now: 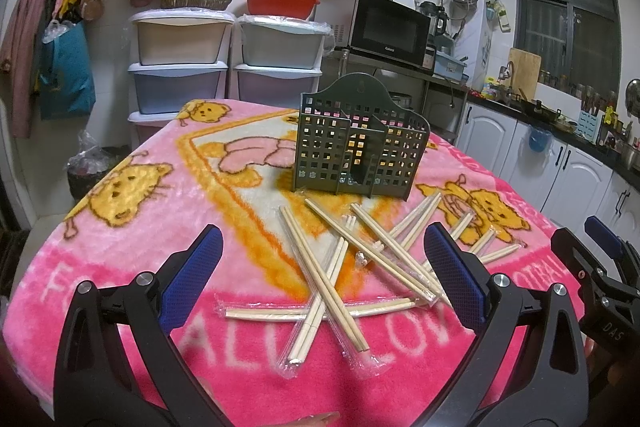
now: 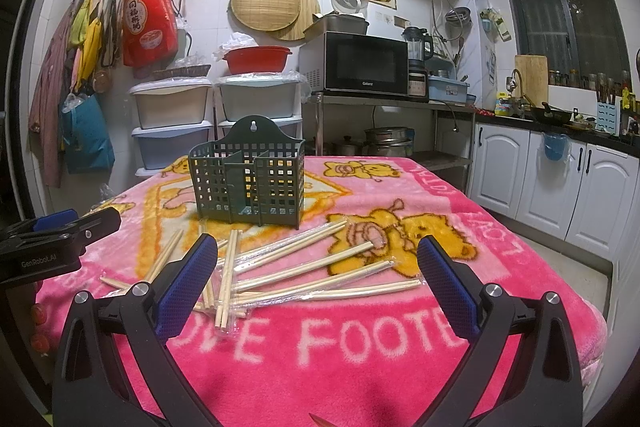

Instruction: Organize utensils

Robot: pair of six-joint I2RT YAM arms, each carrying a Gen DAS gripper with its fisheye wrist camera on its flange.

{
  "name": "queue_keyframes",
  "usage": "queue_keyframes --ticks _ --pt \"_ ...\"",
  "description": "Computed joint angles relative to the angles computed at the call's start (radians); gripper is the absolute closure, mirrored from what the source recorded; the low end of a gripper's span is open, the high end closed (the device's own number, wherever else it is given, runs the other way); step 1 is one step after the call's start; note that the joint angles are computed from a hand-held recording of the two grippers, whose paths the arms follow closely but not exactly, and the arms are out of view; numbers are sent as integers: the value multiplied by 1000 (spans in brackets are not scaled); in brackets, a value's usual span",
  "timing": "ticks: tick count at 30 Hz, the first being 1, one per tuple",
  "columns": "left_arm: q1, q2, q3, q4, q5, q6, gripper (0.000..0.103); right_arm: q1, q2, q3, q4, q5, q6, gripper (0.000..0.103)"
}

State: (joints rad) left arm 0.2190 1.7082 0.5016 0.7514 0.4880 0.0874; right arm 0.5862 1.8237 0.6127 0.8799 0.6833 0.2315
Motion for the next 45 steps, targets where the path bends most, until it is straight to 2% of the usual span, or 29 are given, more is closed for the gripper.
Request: queue_keyframes --ticks 7,15,26,31,38,42,45 --pt "-29 -39 1 -31 -28 -29 10 27 -9 32 -59 1 3 6" --pt "0 -2 52 -66 -13 -27 10 -11 -5 88 -156 -97 8 6" --pt "2 38 155 -186 2 -15 10 -59 11 161 -257 -197 2 6" --pt "14 71 243 -265 28 -15 10 -92 8 193 -306 -236 10 6" --pt "-4 128 396 -393 -14 2 10 -137 12 252 -377 -266 -12 6" --pt "-9 192 530 -523 1 17 10 -171 22 301 -431 -287 -17 6" --pt "-21 224 598 -573 -16 39 10 -205 39 346 -479 -304 -13 6"
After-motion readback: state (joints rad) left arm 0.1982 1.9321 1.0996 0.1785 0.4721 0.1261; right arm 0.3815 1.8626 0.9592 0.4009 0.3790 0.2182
